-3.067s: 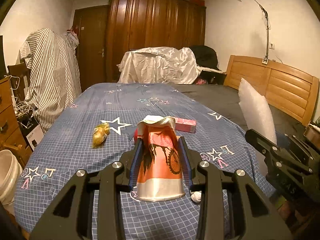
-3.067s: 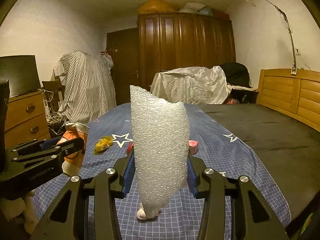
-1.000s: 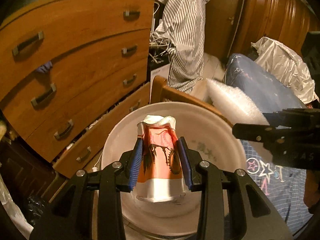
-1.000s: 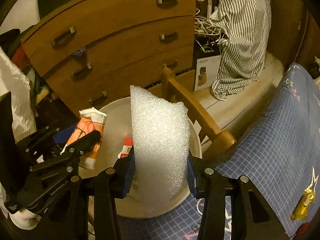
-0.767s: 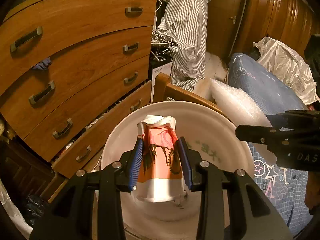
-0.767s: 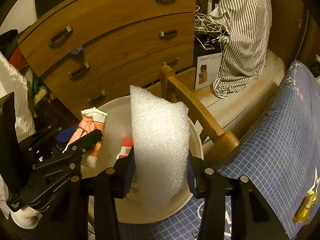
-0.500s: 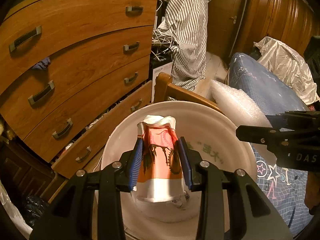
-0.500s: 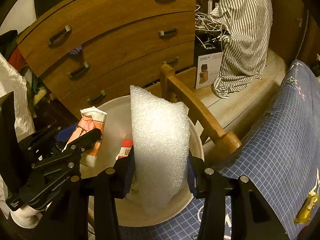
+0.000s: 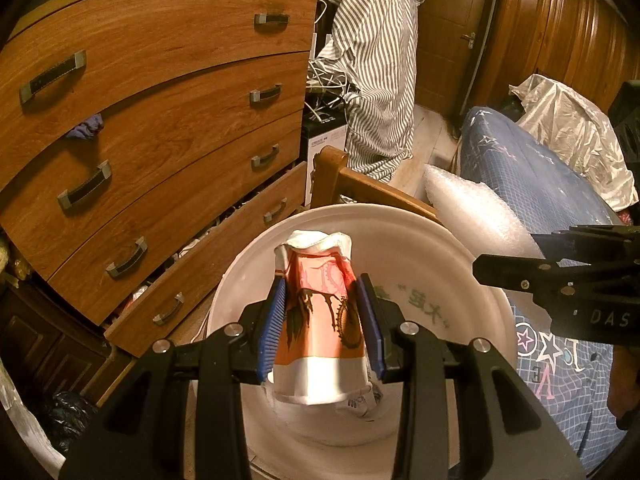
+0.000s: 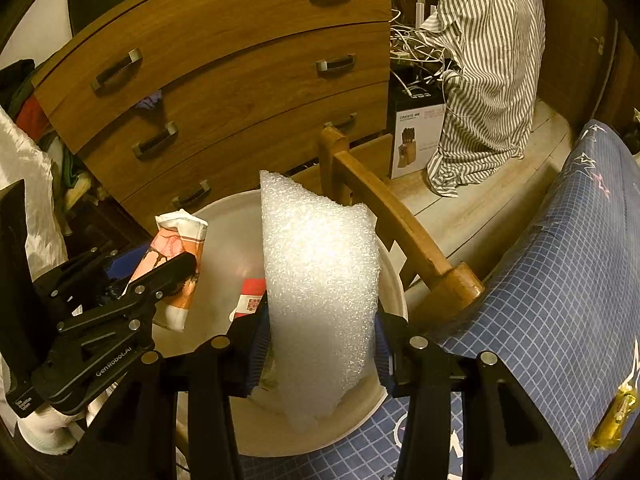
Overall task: Collect trash
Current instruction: 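Open both tools to drop the paper cup and foam sheet into the bucket, then move both tools back over the trash on the bed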
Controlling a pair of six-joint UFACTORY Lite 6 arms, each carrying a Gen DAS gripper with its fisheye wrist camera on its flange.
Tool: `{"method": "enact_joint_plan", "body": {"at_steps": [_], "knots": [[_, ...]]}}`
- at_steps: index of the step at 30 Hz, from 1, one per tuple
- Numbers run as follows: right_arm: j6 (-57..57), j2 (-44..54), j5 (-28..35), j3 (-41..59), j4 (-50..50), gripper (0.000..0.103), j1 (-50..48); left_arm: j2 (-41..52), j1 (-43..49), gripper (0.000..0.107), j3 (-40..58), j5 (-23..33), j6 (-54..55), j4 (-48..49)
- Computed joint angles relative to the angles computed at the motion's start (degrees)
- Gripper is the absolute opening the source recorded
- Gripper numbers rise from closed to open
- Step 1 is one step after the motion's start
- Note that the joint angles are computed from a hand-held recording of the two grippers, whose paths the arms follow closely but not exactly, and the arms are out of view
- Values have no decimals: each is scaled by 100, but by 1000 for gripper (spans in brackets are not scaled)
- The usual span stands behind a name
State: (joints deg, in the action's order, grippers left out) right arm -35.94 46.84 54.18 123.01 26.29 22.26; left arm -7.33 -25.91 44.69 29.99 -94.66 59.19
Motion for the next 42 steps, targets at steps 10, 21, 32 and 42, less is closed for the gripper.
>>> {"method": "enact_joint_plan", "body": {"at_steps": [10, 21, 32, 42], "knots": [[-241, -157, -132, -247, 306, 69, -195, 34, 69, 71, -18, 311, -123, 64], [-1232, -1210, -95, -1661, 1311, 69, -1021, 196, -552, 70, 371, 785, -145, -13], [-5114, -3776, 600, -5281, 2757, 69, -5292, 2368, -2602, 70, 2591, 1004, -810, 361], [-5727, 180, 1211, -967, 2494, 69, -9779, 6341, -3689, 70, 7850, 1068, 1537, -1281]]}}
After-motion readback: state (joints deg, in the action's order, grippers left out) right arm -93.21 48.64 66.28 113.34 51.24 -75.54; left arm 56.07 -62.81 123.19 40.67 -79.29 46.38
